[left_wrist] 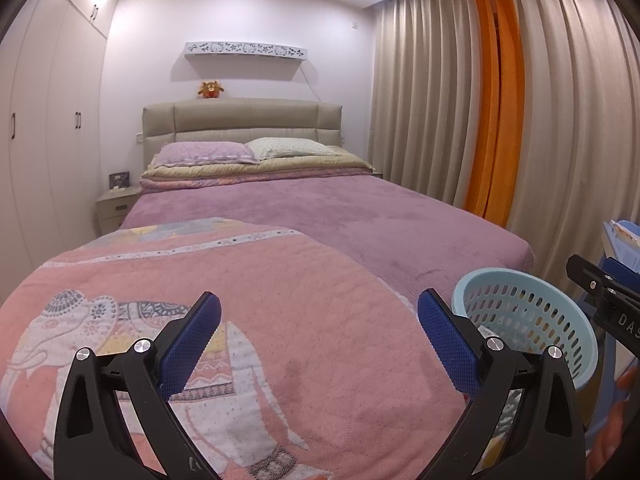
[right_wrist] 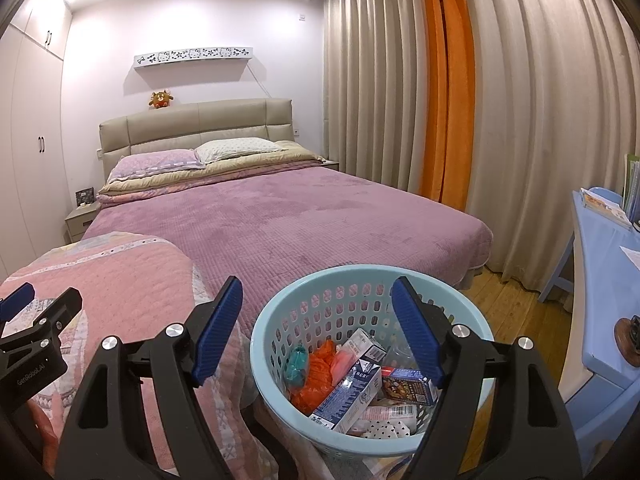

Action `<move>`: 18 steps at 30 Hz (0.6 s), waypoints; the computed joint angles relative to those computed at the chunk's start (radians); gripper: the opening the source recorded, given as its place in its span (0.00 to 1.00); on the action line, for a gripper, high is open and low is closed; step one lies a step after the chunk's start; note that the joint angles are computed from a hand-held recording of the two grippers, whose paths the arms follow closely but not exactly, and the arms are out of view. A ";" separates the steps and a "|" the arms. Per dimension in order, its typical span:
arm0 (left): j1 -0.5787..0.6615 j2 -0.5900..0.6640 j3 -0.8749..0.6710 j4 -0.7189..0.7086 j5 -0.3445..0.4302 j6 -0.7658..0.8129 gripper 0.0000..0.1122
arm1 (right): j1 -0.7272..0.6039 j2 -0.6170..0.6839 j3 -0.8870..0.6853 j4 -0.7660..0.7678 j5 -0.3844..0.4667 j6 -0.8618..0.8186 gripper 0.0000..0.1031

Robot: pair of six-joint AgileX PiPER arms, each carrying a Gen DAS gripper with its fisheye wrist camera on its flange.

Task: Collect trash

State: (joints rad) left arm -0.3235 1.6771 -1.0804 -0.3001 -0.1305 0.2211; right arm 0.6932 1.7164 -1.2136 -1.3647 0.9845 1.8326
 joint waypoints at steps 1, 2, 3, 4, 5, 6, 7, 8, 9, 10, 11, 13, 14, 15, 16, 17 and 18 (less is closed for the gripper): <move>0.000 0.000 0.000 0.005 0.001 -0.004 0.85 | 0.002 0.001 0.000 0.003 0.001 0.002 0.71; 0.001 0.000 -0.001 0.007 0.002 -0.006 0.85 | 0.004 0.003 -0.001 0.004 0.002 0.004 0.71; 0.001 0.000 -0.001 0.007 0.002 -0.006 0.85 | 0.004 0.005 -0.002 0.005 0.003 0.005 0.71; 0.001 0.000 -0.001 0.007 0.002 -0.006 0.85 | 0.006 0.006 -0.003 0.006 0.004 0.006 0.71; 0.001 -0.001 0.000 0.004 0.001 -0.003 0.85 | 0.007 0.008 -0.004 0.008 0.005 0.007 0.71; 0.000 0.000 -0.001 0.004 0.002 -0.003 0.85 | 0.007 0.008 -0.006 0.010 0.007 0.005 0.71; 0.000 0.000 -0.001 0.004 0.002 -0.003 0.85 | 0.008 0.009 -0.007 0.011 0.006 0.004 0.71; 0.001 -0.001 0.000 0.003 0.002 -0.002 0.85 | 0.008 0.009 -0.007 0.011 0.006 0.004 0.71; 0.001 0.000 -0.001 0.001 0.002 0.000 0.85 | 0.008 0.008 -0.007 0.012 0.006 0.003 0.71; 0.001 0.000 -0.001 0.001 0.002 0.000 0.85 | 0.008 0.010 -0.009 0.014 0.006 0.002 0.71; 0.001 -0.001 -0.001 0.001 0.002 0.000 0.85 | 0.007 0.009 -0.009 0.014 0.005 0.002 0.71; 0.001 -0.001 -0.001 0.004 0.003 -0.003 0.85 | 0.006 0.009 -0.009 0.015 0.004 0.001 0.71; 0.001 0.000 -0.002 -0.003 0.002 0.004 0.85 | 0.006 0.010 -0.009 0.016 0.003 0.002 0.71; 0.001 0.000 -0.003 -0.002 0.003 0.004 0.85 | 0.004 0.010 -0.009 0.017 0.001 0.002 0.71; 0.001 -0.001 0.000 0.000 0.001 0.002 0.85 | 0.002 0.009 -0.007 0.019 -0.004 0.004 0.71; 0.002 0.000 -0.001 0.000 0.000 0.003 0.85 | 0.001 0.008 -0.005 0.022 -0.009 0.006 0.71; 0.002 0.000 -0.001 0.000 0.000 0.003 0.85 | -0.001 0.008 -0.004 0.025 -0.013 0.008 0.71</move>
